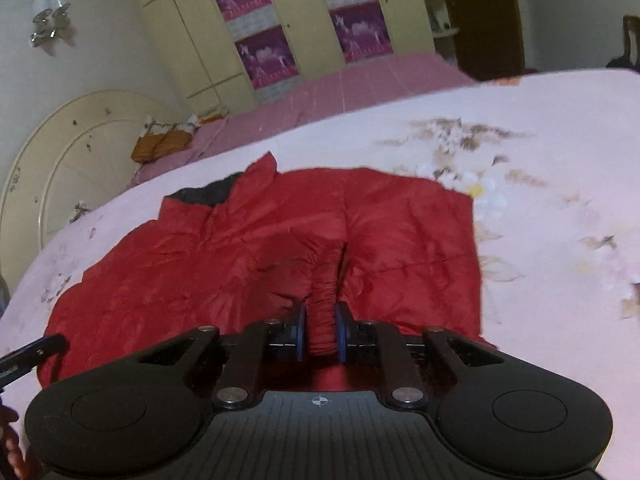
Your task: Fold large clothes
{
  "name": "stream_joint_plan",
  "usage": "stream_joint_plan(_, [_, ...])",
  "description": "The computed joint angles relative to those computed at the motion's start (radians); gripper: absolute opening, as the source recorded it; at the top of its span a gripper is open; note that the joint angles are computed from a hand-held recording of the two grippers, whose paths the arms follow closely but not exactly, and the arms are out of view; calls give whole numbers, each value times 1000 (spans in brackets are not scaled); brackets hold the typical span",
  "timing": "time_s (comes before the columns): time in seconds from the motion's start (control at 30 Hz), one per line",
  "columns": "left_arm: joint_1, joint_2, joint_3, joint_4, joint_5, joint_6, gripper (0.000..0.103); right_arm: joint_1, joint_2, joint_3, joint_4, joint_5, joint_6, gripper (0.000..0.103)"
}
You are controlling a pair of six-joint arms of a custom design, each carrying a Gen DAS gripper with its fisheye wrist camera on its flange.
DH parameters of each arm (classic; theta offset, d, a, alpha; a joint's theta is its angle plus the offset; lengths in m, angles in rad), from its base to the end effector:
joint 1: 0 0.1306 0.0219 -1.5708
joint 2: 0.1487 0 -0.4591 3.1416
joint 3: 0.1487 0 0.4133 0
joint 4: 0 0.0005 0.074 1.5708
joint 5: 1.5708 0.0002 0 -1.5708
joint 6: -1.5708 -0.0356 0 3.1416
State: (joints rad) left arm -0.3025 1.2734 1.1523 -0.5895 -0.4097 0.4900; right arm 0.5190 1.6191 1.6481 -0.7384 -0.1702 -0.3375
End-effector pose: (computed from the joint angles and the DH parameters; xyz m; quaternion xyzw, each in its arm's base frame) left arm 0.4287 -0.1195 0.4650 -0.1677 0.8781 0.0130 0.4480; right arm 0.5248 0.3061 0.5216 -0.1174 0.8984 0.2430 0.3464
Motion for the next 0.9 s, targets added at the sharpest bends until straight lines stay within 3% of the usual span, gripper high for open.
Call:
stream_joint_plan(0.1, [15, 17, -7, 7, 18, -34, 45, 12, 8, -6, -19, 38, 33, 15])
stream_joint_plan(0.27, [26, 41, 16, -59, 31, -45, 46, 30, 38, -37, 10, 78, 15, 15])
stream_joint_plan(0.47, [38, 32, 23, -85, 61, -49, 47, 32, 31, -27, -9, 103, 45, 16])
stream_joint_plan(0.5, [38, 32, 31, -99, 56, -47, 53, 33, 24, -27, -9, 121, 49, 37])
stream_joint_plan(0.53, [40, 30, 36, -100, 55, -48, 58, 38, 10, -38, 12, 170, 56, 70])
stream_joint_plan(0.57, [39, 25, 39, -92, 49, -47, 70, 41, -3, -49, 41, 194, 65, 75])
stream_joint_plan(0.6, [39, 21, 43, -77, 41, -53, 73, 41, -12, -54, 65, 198, 73, 74])
stream_joint_plan(0.67, [45, 30, 61, -58, 56, -77, 71, 44, -10, -34, 79, 191, 72, 72])
stream_joint_plan(0.73, [55, 50, 84, -32, 91, -94, 68, 55, 18, 11, 74, 168, 72, 41])
stream_joint_plan(0.9, [57, 141, 159, 5, 162, -180, 66, 116, 131, 148, 32, 106, 116, 39])
